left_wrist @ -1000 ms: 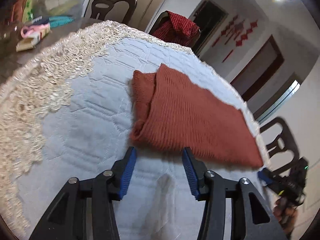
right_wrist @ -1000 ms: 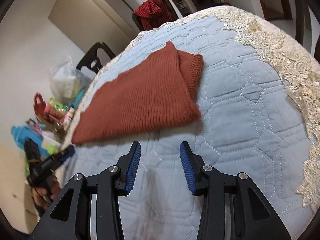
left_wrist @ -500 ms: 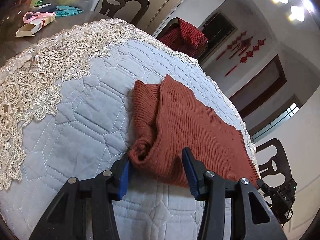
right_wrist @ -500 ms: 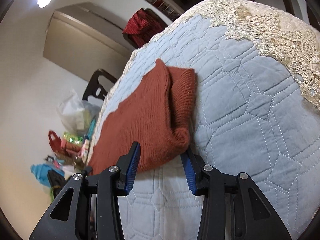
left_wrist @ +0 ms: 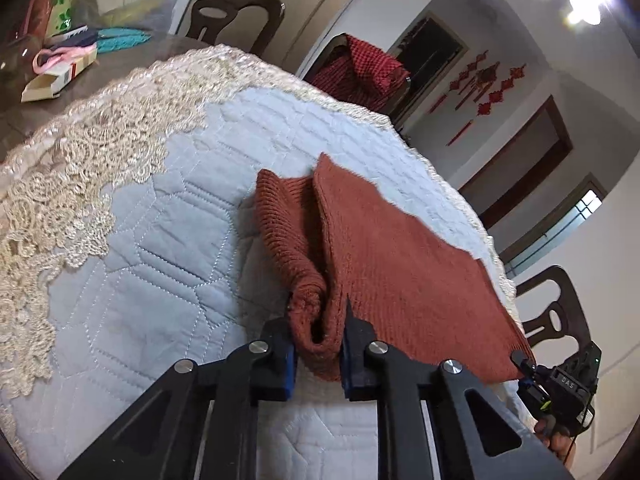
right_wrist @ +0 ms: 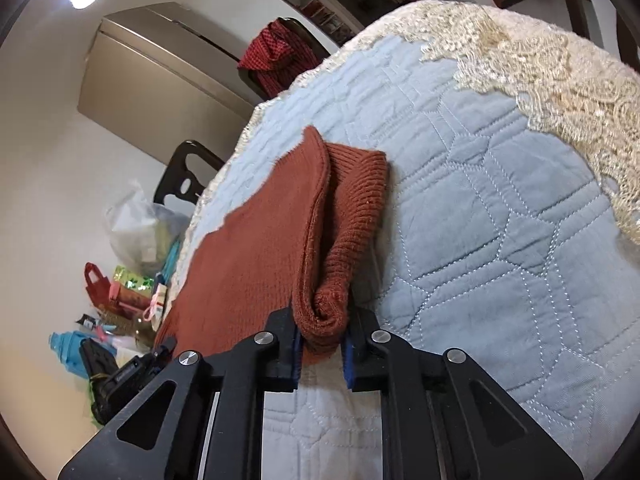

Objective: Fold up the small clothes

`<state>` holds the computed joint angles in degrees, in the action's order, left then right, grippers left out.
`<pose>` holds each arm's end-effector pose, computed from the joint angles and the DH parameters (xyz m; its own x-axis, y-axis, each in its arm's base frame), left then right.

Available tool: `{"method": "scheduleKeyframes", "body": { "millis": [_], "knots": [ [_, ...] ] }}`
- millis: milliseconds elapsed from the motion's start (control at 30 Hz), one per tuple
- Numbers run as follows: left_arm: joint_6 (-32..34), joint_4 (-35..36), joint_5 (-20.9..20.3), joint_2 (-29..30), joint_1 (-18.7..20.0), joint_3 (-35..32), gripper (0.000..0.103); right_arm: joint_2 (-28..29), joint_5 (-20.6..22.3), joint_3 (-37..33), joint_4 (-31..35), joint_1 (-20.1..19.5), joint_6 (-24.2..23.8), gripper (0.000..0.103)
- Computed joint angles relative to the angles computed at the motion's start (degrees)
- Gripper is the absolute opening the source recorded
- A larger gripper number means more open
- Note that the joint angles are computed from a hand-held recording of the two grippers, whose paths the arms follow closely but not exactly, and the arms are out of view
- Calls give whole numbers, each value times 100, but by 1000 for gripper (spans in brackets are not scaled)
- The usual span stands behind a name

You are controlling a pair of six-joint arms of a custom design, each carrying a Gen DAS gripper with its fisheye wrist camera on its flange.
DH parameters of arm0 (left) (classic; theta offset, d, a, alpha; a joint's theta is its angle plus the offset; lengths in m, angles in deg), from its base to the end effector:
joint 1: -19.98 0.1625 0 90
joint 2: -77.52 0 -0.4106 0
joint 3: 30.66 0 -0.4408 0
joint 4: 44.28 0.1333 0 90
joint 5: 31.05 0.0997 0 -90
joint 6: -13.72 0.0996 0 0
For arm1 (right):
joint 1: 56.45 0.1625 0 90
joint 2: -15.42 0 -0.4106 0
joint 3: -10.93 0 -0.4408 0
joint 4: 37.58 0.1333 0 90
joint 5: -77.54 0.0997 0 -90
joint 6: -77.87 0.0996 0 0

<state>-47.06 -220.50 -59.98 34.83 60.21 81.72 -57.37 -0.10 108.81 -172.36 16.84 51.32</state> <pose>-0.2883 -0.5326 0.0097 -0.8841 -0.4386 -0.1613 -0.0813 0.4842 -0.8712 -0.0380 -0.6645 0.3098 -0.9765 -0.2136 -0.0297 -0.1853 0.9013 -0.3915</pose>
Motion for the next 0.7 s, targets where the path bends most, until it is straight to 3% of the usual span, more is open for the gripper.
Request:
{"method": "scheduleKeyframes", "body": {
  "millis": [167, 400, 700],
  "knots": [
    [-196, 126, -48, -166, -312, 287, 18, -416, 51, 203, 299, -60, -249, 14],
    [-1131, 548, -261, -307, -710, 754, 18, -1119, -51, 667, 642, -332, -417, 14],
    [-1472, 697, -298, -268, -813, 870, 18, -1248, -162, 872, 691, -511, -409, 14]
  ]
}}
